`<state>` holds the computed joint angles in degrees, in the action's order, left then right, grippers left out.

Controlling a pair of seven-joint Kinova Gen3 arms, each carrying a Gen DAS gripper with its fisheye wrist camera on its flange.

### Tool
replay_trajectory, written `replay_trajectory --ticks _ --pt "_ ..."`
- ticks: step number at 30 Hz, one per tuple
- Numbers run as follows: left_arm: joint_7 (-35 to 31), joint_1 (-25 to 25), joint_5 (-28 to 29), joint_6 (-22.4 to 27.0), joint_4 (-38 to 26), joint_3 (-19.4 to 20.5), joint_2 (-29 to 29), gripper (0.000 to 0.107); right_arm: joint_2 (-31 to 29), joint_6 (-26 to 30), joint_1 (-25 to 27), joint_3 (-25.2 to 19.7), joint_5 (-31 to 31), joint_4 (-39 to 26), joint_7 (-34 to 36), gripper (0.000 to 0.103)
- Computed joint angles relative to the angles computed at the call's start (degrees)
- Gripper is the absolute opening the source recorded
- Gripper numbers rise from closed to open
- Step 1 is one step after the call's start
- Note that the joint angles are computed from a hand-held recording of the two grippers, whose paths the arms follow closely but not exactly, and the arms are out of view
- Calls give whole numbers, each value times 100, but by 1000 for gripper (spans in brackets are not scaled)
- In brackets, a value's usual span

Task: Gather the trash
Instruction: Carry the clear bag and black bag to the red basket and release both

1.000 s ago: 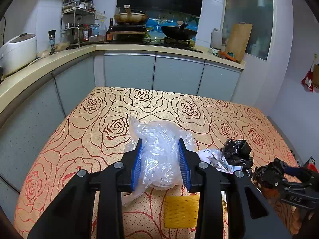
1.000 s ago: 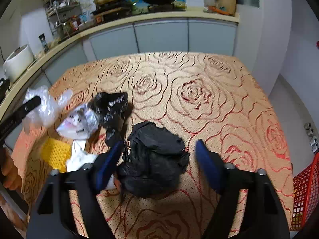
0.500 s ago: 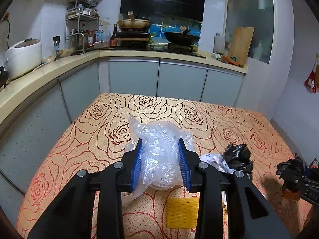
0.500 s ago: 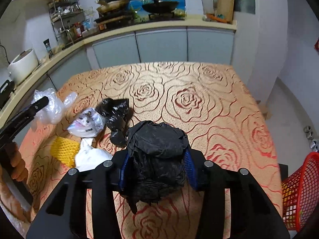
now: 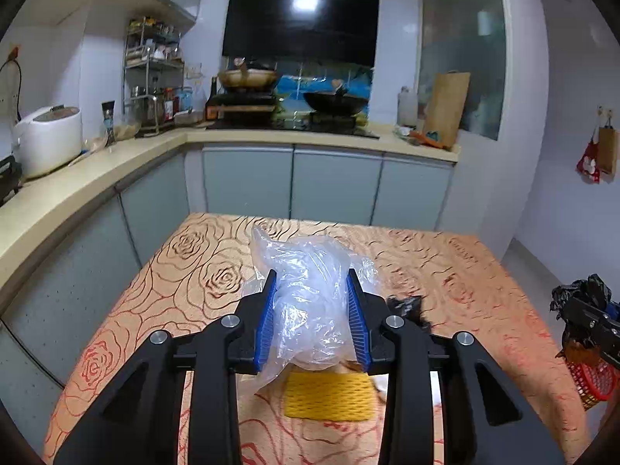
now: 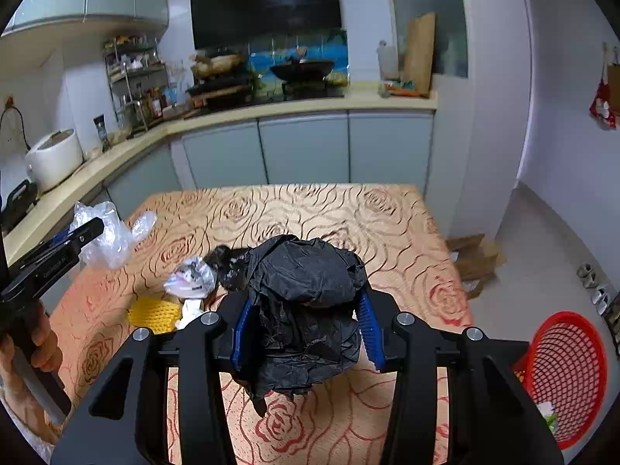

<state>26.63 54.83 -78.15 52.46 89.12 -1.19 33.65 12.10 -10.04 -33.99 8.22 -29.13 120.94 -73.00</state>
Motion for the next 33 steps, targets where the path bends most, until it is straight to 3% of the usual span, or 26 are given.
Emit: replay_trajectory --ticks 11,18,27,33 --pt "-480 358 -186 6 -607 58 153 32 -719 -299 861 -603 -68 558 36 44" --pt "-1033 624 -72 -232 -1178 -35 415 32 -1040 -365 1732 -1018 621 882 -740 44" --pt "-1872 888 464 -794 -2108 -254 896 32 -1414 -435 2493 -1028 1333 1251 -1479 44" --pt "-2782 952 1021 -1071 -2957 -259 1317 32 -1610 -468 2972 -922 1657 1486 -1773 44"
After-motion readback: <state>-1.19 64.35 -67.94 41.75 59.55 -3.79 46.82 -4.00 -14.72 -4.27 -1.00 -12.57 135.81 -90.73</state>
